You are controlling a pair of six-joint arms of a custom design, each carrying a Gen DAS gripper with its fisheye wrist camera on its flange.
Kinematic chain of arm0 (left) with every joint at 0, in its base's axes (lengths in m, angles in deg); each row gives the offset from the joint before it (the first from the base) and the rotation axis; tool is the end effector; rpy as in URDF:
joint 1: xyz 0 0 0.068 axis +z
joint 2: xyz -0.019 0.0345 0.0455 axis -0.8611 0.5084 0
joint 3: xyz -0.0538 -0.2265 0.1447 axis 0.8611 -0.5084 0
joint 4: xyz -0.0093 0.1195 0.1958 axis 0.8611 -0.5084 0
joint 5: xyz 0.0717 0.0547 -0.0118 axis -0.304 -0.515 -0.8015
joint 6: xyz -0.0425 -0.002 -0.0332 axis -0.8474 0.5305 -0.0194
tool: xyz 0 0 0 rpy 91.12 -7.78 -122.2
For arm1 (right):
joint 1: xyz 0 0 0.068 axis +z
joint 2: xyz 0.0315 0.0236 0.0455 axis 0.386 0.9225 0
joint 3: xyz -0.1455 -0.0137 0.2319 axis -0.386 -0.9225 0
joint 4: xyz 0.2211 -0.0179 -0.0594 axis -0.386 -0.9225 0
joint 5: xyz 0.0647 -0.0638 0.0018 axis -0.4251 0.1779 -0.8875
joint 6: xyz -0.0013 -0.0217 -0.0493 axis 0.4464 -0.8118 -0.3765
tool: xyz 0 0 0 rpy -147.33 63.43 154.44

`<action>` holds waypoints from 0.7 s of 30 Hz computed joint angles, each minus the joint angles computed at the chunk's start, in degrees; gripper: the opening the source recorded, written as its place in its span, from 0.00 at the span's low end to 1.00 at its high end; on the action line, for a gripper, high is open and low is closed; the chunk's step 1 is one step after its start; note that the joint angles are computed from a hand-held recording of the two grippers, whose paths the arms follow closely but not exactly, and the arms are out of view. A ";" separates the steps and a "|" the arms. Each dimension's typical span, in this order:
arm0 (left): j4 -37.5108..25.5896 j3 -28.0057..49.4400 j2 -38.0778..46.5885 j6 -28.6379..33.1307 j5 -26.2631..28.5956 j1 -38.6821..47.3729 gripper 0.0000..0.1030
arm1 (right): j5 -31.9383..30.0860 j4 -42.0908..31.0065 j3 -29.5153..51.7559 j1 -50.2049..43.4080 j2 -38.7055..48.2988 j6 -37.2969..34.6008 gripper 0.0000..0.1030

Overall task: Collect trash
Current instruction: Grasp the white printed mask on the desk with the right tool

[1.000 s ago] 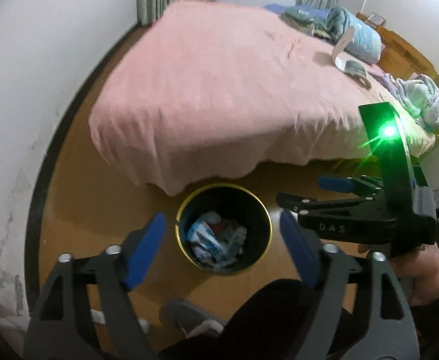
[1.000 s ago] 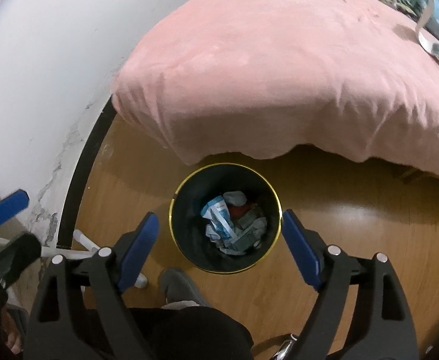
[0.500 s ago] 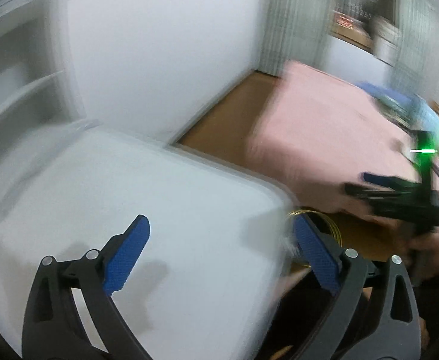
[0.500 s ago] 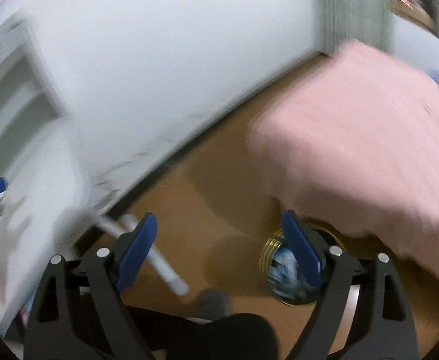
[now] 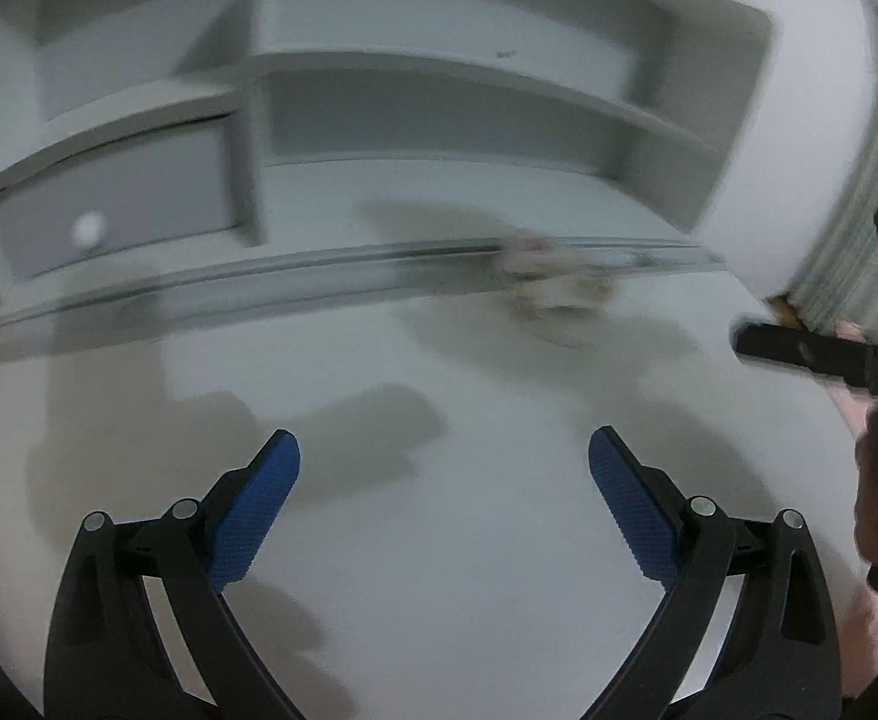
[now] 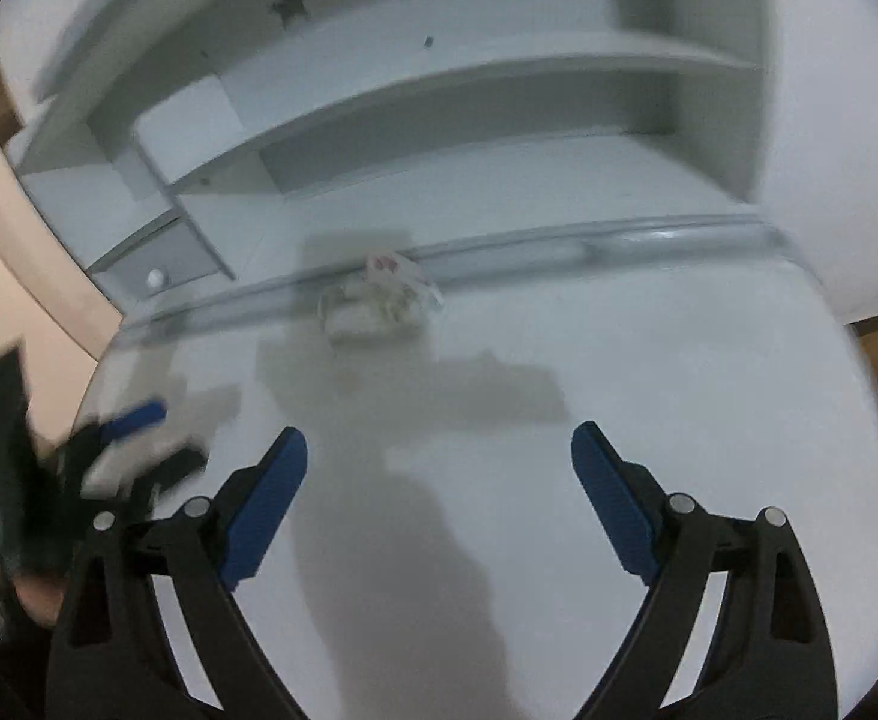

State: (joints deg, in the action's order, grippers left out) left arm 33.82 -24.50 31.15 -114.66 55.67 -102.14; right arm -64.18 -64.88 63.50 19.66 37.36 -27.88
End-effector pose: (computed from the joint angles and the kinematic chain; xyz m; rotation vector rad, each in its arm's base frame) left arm 0.1421 -0.1053 0.2930 -0.4178 2.3375 -0.0363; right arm 0.3166 0.0005 0.3195 -0.6561 2.4912 0.5052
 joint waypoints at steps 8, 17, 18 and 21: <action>1.76 -3.58 -3.25 -0.56 3.94 0.36 0.91 | 9.83 3.84 9.25 12.56 11.53 10.23 0.29; 0.61 -2.45 -2.40 -2.36 2.62 -2.59 0.91 | -2.61 -1.84 2.62 -3.30 0.10 -0.46 0.25; 0.52 -2.14 -1.77 -2.56 2.17 -3.68 0.91 | -4.06 -3.63 1.65 -6.49 -1.20 -3.59 0.25; 1.20 -1.84 -0.72 -2.70 2.88 -4.94 0.91 | -7.07 -9.15 -0.52 -16.05 -4.22 -13.37 0.25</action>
State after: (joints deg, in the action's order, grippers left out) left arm 35.02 -26.34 30.44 -117.36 58.55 -107.08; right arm -71.24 -74.03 62.97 3.62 33.14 -41.25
